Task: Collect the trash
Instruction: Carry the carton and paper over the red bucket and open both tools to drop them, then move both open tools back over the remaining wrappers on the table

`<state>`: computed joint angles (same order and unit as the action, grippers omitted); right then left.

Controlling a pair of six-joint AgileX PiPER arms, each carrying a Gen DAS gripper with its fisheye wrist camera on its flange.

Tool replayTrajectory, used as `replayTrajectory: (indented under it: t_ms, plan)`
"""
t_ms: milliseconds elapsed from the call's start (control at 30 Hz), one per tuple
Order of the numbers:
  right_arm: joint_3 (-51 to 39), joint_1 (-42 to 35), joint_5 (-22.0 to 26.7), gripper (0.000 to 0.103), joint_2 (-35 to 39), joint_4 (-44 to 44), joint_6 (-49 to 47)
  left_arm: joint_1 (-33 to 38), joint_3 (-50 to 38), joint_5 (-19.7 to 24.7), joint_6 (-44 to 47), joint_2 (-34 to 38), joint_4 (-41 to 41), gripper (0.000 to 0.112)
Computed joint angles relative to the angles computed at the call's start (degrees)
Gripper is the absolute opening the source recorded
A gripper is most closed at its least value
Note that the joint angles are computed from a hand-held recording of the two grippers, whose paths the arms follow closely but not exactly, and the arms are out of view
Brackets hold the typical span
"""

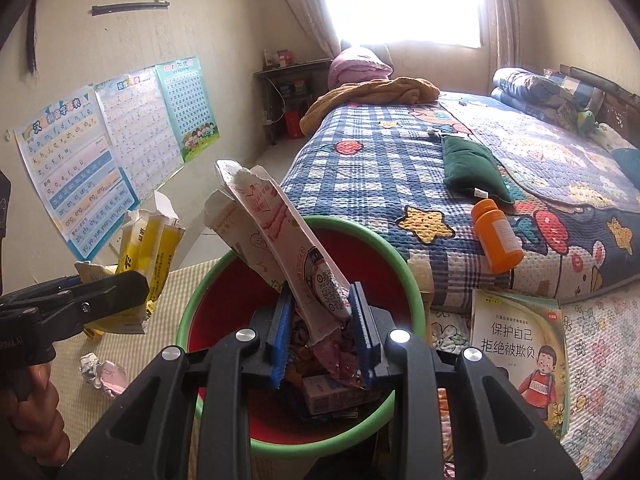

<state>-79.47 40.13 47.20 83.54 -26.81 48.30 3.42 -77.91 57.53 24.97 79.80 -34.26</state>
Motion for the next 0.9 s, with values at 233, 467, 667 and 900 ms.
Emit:
replayTrajectory:
  t_ms: [233, 467, 667, 900]
  plan:
    - [0.8, -2.4, -2.2, 0.031, 1.9, 2.6, -2.1, -2.4, -0.6, -1.9, -1.6, 3.8, 1.1, 0.070]
    - [1.6, -2.3, -2.1, 0.060, 2.1, 0.6, -0.9, -0.2, -0.9, -2.0, -1.0, 4.5, -1.3, 0.096]
    - [0.1, 0.2, 0.3, 0.083, 2.1, -2.1, 0.8, 3.6, -1.4, -0.3, -0.8, 2.9, -1.8, 0.097]
    - [-3.4, 6.2, 5.5, 0.093, 2.3, -7.2, 4.9, 9.7, 0.6, 3.1, 1.6, -2.2, -1.8, 0.097]
